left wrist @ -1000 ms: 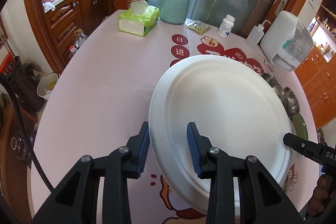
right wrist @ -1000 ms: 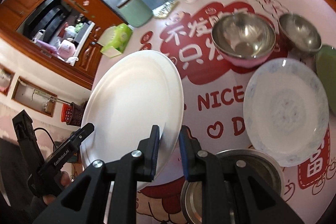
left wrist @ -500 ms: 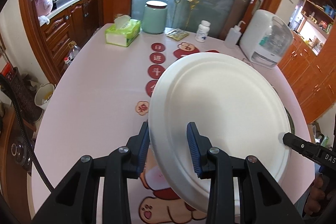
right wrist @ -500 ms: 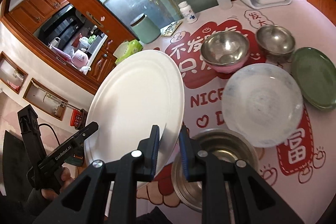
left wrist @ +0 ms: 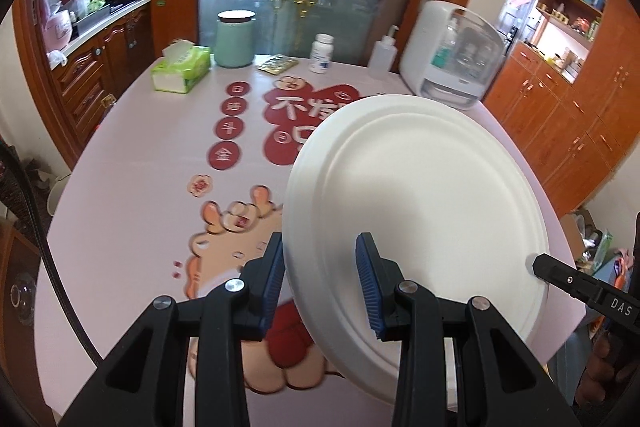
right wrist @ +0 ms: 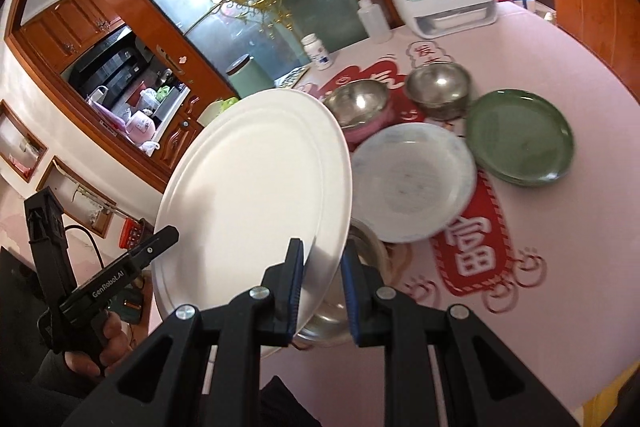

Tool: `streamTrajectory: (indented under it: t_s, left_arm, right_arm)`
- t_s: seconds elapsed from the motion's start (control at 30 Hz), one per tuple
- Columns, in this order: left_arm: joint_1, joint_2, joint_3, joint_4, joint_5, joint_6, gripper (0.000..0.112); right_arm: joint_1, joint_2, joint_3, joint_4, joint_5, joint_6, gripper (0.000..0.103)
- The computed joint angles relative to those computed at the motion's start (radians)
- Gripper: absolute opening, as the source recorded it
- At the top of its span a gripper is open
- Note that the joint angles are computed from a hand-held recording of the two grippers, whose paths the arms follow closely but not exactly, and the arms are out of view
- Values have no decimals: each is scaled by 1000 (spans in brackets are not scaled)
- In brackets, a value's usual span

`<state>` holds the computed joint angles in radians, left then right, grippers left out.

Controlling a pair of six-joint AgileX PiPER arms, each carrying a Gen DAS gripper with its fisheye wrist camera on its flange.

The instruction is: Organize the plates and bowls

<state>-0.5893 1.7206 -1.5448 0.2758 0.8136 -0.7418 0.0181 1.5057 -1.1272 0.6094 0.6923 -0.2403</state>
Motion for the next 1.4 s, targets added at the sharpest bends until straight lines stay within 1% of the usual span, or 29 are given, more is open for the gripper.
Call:
streamTrajectory:
  t_s: [0.23,0.43,0.63,0.77,0.87,0.97,1.17,1.4]
  left_arm:
    - [-150,24,-15,87,23,-147,34]
    - [-249,68,-62,126,51,-221,34]
    - [-327,133,-130,132,84,-251,34]
    - [-357,184,-184,114,102,-234,34]
    - [-383,242,-248,108,135,-214,34]
    - [-413,304,-314,122,173,-199,34]
    - [-434,399,-404,68,185,-149,34]
    - [-443,497,-503,22,239,-83,34]
  right_arm:
    - [-151,-109,110,59,66,-147,19]
    - [-304,-174,181,92,141,-283,19]
    - [-451,-197,218,108,218,-391,19]
    - [-538,-192,241,112,253,-446,19]
    - [-589,-185,263,109,265,-479,19]
    - [-627,-166,276,93,259,-498,20]
    - [-685,-97,276,51,240,-523,20]
    - [-692,-8,253,9,224,-500,20]
